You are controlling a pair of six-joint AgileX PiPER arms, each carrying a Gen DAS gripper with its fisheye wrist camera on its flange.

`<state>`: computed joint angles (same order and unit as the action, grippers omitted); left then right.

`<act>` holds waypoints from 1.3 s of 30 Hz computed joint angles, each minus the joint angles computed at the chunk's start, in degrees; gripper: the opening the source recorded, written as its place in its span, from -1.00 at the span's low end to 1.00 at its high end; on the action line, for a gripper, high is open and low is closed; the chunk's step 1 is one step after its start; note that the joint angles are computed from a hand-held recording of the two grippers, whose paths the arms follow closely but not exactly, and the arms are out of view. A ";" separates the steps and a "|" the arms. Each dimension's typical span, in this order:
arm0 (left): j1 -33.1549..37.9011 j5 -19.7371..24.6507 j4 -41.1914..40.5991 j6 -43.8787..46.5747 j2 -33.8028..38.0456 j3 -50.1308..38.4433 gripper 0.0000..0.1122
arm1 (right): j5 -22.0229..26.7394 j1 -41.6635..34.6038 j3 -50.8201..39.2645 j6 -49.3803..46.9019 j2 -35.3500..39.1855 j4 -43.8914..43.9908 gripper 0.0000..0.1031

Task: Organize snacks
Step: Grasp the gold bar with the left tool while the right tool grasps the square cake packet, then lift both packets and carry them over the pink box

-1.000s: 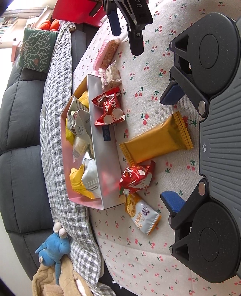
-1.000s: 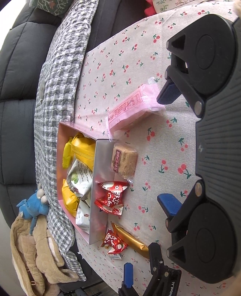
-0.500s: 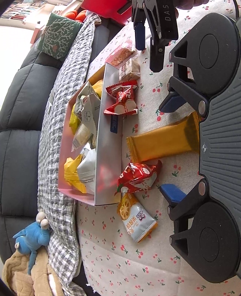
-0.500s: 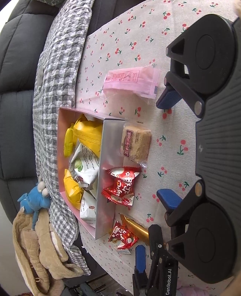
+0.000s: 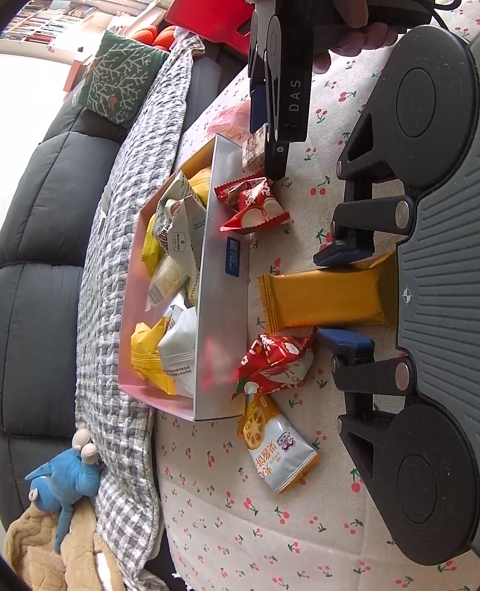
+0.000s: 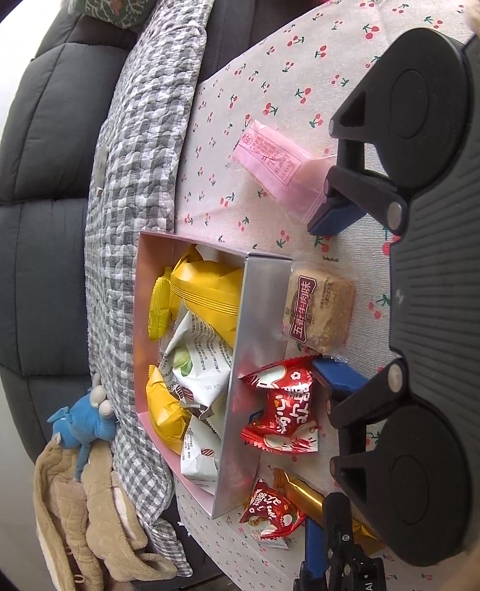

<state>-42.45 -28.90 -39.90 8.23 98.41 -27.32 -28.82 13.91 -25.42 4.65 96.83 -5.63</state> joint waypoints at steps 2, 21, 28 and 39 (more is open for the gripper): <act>-0.38 -0.01 -0.88 1.15 -0.02 -0.09 -0.47 | -0.04 -0.05 0.19 0.04 -0.27 -0.32 -0.01; -0.40 2.62 -2.48 2.69 -1.75 -0.22 -0.48 | 2.33 -8.87 4.13 21.73 -6.70 -25.42 -0.22; -0.54 2.90 -1.63 1.97 -2.42 -0.07 -0.48 | 3.54 -9.14 5.00 25.92 -9.11 -29.79 -0.22; -0.33 3.47 -2.38 2.88 -5.60 0.45 -0.48 | 3.11 -9.91 5.11 31.46 -11.76 -35.42 -0.22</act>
